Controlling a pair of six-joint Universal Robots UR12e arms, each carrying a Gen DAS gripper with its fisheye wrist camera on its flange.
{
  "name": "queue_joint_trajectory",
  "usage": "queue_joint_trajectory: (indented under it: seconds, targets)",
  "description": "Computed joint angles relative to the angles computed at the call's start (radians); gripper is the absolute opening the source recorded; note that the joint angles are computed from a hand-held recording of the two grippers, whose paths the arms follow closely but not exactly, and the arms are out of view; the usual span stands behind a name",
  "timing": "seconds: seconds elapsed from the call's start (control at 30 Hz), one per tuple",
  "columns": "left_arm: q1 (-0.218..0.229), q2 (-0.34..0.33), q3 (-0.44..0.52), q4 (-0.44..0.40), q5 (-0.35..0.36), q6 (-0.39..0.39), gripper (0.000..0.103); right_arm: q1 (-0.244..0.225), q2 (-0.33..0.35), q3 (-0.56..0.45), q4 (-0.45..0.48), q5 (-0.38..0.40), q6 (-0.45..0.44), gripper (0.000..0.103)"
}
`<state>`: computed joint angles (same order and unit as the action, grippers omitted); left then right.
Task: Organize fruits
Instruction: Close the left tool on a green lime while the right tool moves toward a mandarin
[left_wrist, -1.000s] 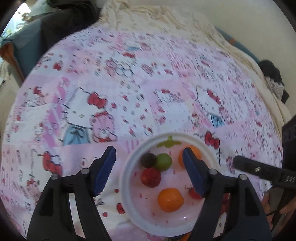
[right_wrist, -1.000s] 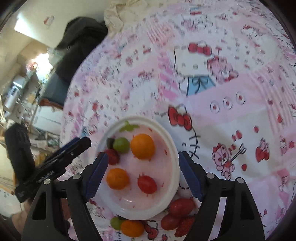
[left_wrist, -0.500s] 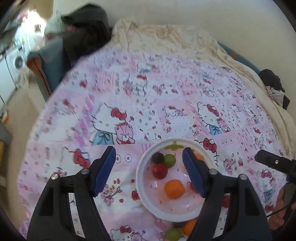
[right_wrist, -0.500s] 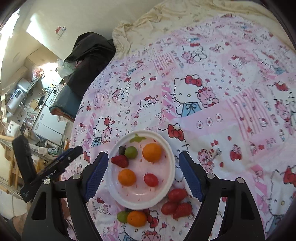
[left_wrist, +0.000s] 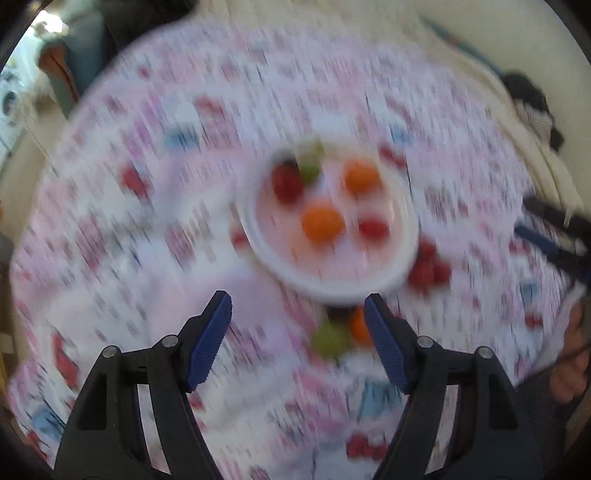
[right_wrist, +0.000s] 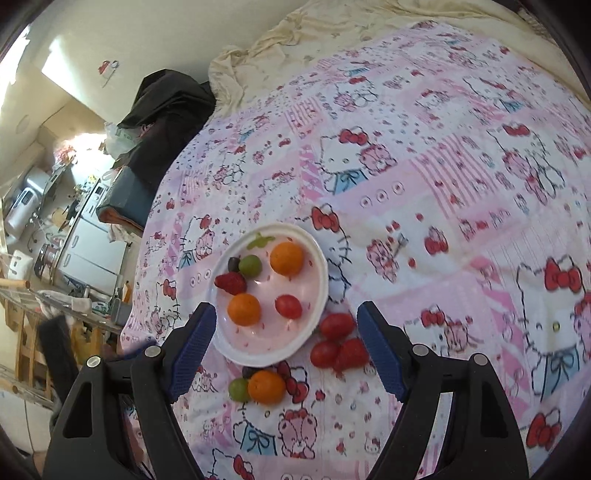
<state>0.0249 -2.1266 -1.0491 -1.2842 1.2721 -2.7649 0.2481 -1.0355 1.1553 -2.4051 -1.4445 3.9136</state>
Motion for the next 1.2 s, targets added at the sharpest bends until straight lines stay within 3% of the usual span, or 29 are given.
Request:
queue_joint_trajectory:
  seconds: [0.1, 0.3, 0.4, 0.67, 0.8, 0.93, 1.2]
  targets:
    - [-0.013, 0.011, -0.031, -0.054, 0.036, 0.051, 0.07, 0.001, -0.013, 0.023, -0.003, -0.001, 0.021, 0.081]
    - [-0.048, 0.033, -0.11, 0.031, 0.117, 0.163, 0.064, 0.003, -0.037, 0.066, -0.006, -0.008, 0.045, 0.081]
    - [-0.051, 0.02, -0.099, 0.012, 0.134, 0.166, 0.052, 0.003, -0.047, 0.081, -0.002, -0.015, 0.047, 0.081]
    - [-0.046, 0.0, -0.079, 0.009, 0.095, 0.136, 0.049, -0.002, -0.052, 0.092, -0.011, -0.009, 0.061, 0.081]
    - [-0.045, -0.003, -0.072, -0.003, 0.074, 0.168, 0.029, 0.002, -0.044, 0.079, -0.003, -0.009, 0.044, 0.081]
    - [-0.049, 0.002, -0.074, -0.005, 0.08, 0.184, 0.028, 0.004, -0.038, 0.069, 0.009, -0.007, 0.039, 0.081]
    - [-0.02, 0.025, -0.059, 0.017, 0.055, 0.116, 0.028, 0.008, -0.024, 0.045, 0.057, 0.012, 0.01, 0.081]
